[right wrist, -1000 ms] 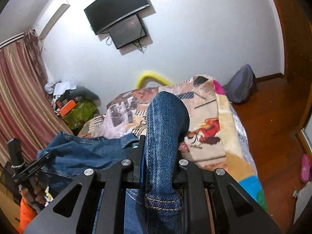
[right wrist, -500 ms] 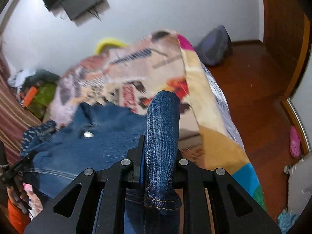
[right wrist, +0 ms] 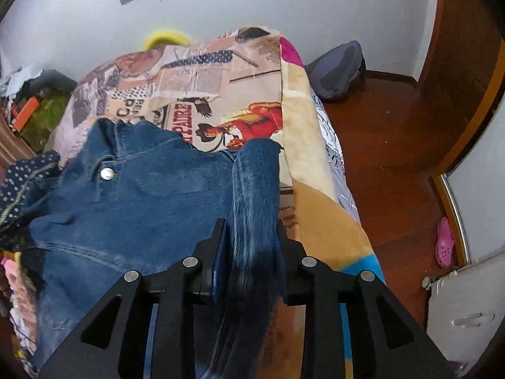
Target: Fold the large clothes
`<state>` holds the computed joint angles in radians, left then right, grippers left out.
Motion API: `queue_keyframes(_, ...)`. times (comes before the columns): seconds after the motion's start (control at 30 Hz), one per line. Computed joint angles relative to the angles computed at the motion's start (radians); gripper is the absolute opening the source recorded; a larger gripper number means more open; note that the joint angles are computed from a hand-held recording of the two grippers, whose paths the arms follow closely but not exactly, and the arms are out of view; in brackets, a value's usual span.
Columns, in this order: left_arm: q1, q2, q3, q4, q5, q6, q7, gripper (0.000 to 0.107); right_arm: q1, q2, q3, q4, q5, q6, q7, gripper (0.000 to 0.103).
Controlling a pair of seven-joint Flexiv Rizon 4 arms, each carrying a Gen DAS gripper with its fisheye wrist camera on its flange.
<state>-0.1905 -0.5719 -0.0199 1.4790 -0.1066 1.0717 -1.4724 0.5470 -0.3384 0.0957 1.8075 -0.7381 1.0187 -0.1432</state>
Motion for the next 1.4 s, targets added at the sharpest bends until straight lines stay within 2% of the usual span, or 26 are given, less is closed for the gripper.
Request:
queue_keyframes(0.07, 0.004, 0.04, -0.003, 0.038, 0.002, 0.017, 0.014, 0.048, 0.012, 0.031, -0.001, 0.022, -0.033, -0.002, 0.027, 0.025)
queue_keyframes(0.17, 0.011, 0.099, -0.008, 0.101, -0.002, 0.055, 0.031, 0.058, 0.018, 0.083, 0.007, 0.06, -0.101, 0.008, 0.072, 0.028)
queue_keyframes(0.23, 0.006, 0.146, 0.0, 0.147, 0.01, 0.071, 0.034, 0.068, 0.018, 0.121, 0.02, 0.087, -0.148, 0.007, 0.108, 0.041)
queue_keyframes(0.3, 0.005, 0.187, 0.003, 0.19, 0.02, 0.091, 0.039, 0.086, 0.016, 0.157, 0.037, 0.113, -0.203, -0.005, 0.152, 0.049)
queue_keyframes(0.37, 0.021, 0.231, -0.016, 0.252, -0.006, 0.124, 0.07, 0.09, 0.012, 0.19, 0.06, 0.136, -0.25, -0.015, 0.179, 0.053)
queue_keyframes(0.47, 0.04, 0.295, -0.031, 0.34, -0.05, 0.14, 0.11, 0.091, 0.011, 0.223, 0.096, 0.16, -0.287, -0.048, 0.202, 0.06)
queue_keyframes(0.6, 0.053, 0.346, -0.038, 0.429, -0.105, 0.139, 0.152, 0.091, 0.016, 0.243, 0.138, 0.195, -0.291, -0.077, 0.221, 0.061)
queue_keyframes(0.8, 0.052, 0.387, -0.022, 0.544, -0.113, 0.095, 0.175, 0.091, 0.041, 0.231, 0.169, 0.234, -0.24, -0.087, 0.277, 0.061)
queue_keyframes(1.07, 0.057, 0.43, -0.038, 0.701, -0.235, 0.06, 0.26, 0.091, 0.082, 0.201, 0.182, 0.291, -0.166, -0.017, 0.377, 0.061)
queue_keyframes(1.23, 0.054, 0.449, -0.071, 0.78, -0.493, -0.017, 0.397, 0.091, 0.101, 0.182, 0.185, 0.315, -0.111, 0.036, 0.39, 0.061)
queue_keyframes(1.3, 0.037, 0.447, -0.073, 0.805, -0.55, -0.003, 0.406, 0.091, 0.107, 0.174, 0.179, 0.326, -0.101, 0.068, 0.405, 0.061)
queue_keyframes(1.4, 0.027, 0.444, -0.088, 0.841, -0.75, 0.0, 0.454, 0.091, 0.113, 0.169, 0.167, 0.342, -0.108, 0.107, 0.437, 0.061)
